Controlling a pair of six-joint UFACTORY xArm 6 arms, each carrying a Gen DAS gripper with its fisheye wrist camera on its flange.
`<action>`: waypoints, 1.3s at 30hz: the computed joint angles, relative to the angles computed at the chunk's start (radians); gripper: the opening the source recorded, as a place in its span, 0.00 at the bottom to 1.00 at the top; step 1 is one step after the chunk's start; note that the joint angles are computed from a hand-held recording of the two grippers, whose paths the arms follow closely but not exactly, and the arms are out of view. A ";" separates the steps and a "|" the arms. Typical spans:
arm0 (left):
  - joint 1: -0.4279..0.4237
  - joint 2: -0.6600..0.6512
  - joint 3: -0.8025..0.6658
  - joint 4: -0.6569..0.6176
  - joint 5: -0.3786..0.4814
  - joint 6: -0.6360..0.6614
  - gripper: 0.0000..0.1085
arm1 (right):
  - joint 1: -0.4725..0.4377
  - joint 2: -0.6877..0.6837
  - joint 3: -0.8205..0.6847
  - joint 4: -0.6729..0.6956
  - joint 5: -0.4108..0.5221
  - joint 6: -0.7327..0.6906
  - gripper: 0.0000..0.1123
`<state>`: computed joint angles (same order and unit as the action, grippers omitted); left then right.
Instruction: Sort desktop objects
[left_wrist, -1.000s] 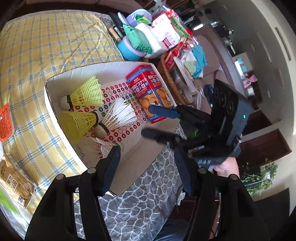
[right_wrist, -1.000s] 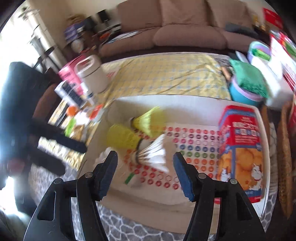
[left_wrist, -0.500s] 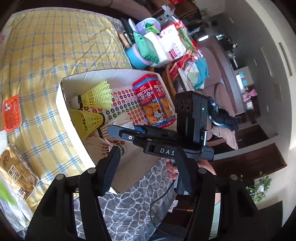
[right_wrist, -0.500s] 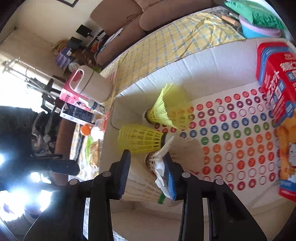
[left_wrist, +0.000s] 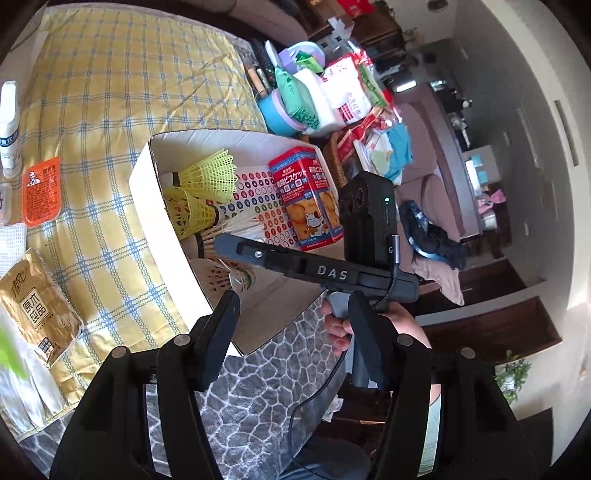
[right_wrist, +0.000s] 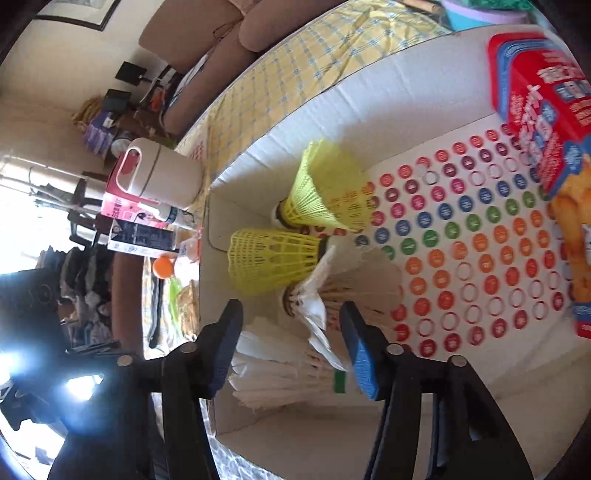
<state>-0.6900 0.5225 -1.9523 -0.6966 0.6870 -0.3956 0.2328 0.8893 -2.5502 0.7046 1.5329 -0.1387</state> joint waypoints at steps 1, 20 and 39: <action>-0.002 -0.017 0.020 0.010 -0.006 0.000 0.53 | -0.012 -0.017 0.018 0.010 -0.002 -0.001 0.54; -0.062 -0.479 0.586 0.531 -0.173 -0.361 0.95 | 0.132 -0.705 0.929 -0.229 -0.585 -0.210 0.91; -0.053 -1.142 1.248 1.170 0.150 -0.883 0.95 | 0.521 -0.979 1.417 -0.349 -0.987 -0.307 0.91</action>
